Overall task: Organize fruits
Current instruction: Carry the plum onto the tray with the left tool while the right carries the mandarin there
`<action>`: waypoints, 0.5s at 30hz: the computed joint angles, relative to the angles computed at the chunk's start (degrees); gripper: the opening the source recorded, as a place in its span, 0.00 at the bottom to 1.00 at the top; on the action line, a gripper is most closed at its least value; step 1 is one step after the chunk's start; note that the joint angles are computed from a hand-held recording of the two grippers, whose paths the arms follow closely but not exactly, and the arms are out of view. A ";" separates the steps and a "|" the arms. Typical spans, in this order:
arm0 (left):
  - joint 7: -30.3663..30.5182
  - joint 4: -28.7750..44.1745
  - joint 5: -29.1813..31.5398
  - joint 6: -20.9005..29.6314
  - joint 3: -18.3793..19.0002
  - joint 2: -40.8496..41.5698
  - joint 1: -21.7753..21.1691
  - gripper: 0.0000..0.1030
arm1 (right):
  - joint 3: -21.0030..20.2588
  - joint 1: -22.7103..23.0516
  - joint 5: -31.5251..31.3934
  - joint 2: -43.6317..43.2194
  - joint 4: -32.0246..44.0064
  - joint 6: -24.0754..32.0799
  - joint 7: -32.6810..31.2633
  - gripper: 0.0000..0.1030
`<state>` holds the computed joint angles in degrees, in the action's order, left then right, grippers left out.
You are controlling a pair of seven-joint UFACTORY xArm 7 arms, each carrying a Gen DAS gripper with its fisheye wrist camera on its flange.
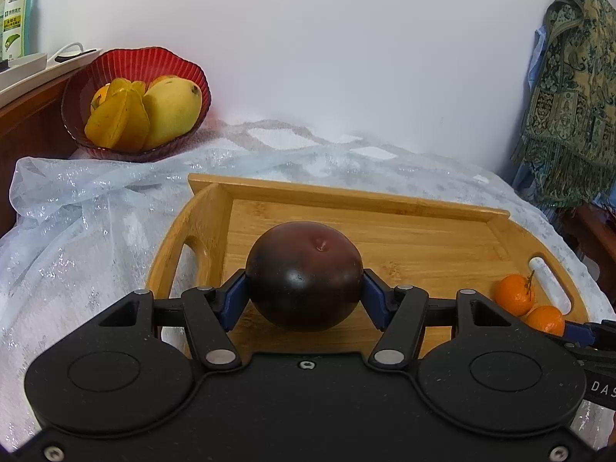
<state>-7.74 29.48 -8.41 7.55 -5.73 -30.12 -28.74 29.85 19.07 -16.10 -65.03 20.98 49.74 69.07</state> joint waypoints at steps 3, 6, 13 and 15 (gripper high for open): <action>-0.06 -0.02 0.04 0.36 -0.05 0.10 0.03 0.57 | -0.06 -0.01 -0.04 -0.03 -0.03 -0.01 0.10 0.43; -0.08 -0.01 -0.08 0.64 0.04 0.08 -0.03 0.57 | 0.03 -0.01 -0.01 0.02 0.05 0.05 0.27 0.43; 0.04 0.16 0.48 0.71 -0.56 0.35 0.54 0.57 | -0.02 0.04 -0.06 0.06 0.07 0.09 0.37 0.44; 0.03 0.12 0.77 0.75 -0.84 0.35 0.70 0.58 | -0.05 0.06 -0.07 0.06 0.06 0.09 0.36 0.44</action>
<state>-7.71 29.60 -7.63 8.30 -6.57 -29.77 -28.04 29.79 19.13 -16.16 -64.97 21.04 49.83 69.43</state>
